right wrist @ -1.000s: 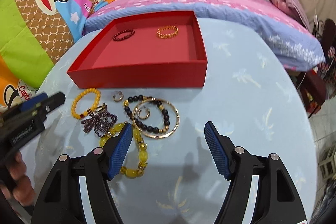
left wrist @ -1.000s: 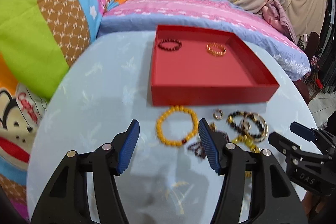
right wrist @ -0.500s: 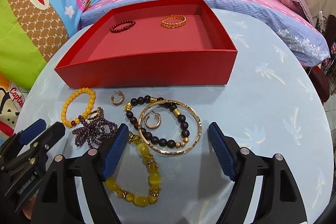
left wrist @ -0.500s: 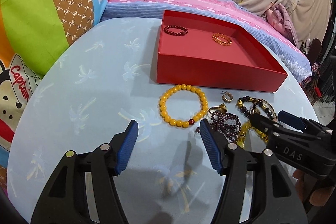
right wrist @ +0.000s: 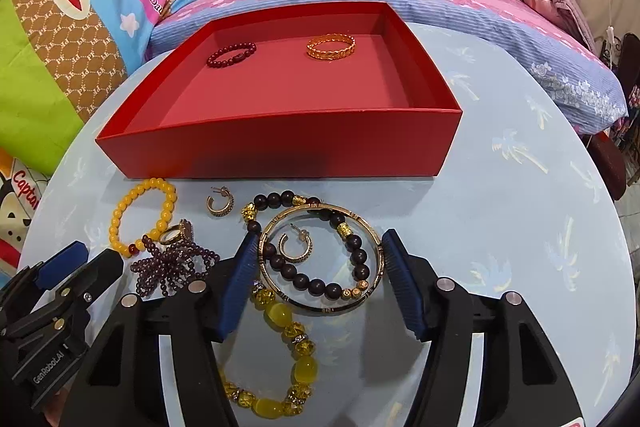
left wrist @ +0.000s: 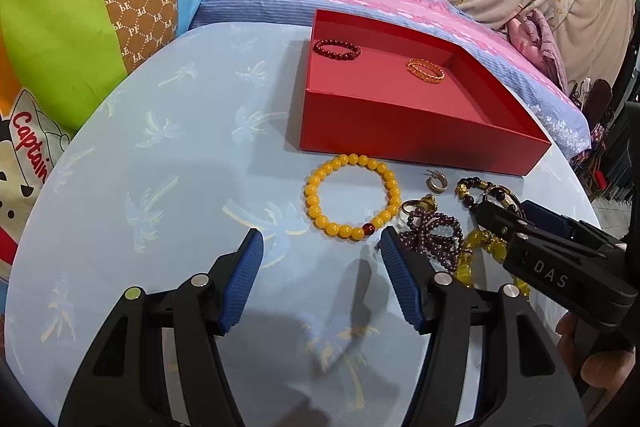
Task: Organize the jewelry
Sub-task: 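Grasp the thin gold bangle with the right tool while the left tool grasps the orange-yellow bead bracelet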
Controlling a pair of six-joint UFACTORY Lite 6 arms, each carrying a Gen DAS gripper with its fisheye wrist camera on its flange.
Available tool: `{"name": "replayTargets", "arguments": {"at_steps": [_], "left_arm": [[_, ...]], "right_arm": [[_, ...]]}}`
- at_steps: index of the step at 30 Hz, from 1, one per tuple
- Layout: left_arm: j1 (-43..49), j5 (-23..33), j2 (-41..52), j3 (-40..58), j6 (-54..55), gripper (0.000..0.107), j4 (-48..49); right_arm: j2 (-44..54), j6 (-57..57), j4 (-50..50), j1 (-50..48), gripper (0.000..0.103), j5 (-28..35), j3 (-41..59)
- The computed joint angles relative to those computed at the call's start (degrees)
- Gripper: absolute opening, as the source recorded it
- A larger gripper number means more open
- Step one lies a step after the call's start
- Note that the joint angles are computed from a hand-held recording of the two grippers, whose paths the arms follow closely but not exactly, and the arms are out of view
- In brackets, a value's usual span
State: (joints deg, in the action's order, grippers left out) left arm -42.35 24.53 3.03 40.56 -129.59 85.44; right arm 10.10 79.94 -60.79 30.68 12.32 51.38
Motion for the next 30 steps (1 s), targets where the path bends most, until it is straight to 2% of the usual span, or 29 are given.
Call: {"name": "replayTargets", "arguments": {"at_steps": [12, 21, 24, 26, 30], "left_arm": [[0.7, -1.1, 0.2, 0.3, 0.5, 0.058, -0.3], [5.3, -2.7, 3.0, 4.3, 6.7, 0.057, -3.1], [6.7, -3.2, 5.7, 7.4, 10.9, 0.053, -5.3], [7.7, -4.4, 7.8, 9.2, 14.0, 0.045, -7.3], [6.8, -2.8, 9.1, 10.3, 15.3, 0.031, -7.3]], "right_arm": [[-8.4, -2.7, 4.4, -0.7, 0.06, -1.4, -6.3], [-13.4, -13.9, 15.4, -2.4, 0.06, -2.1, -8.3], [-13.4, -15.5, 16.9, -2.6, 0.06, -2.3, -8.1], [-13.3, -17.4, 18.7, -2.8, 0.06, -2.5, -7.8], [-13.2, -19.0, 20.1, -3.1, 0.06, -2.7, -7.7]]}}
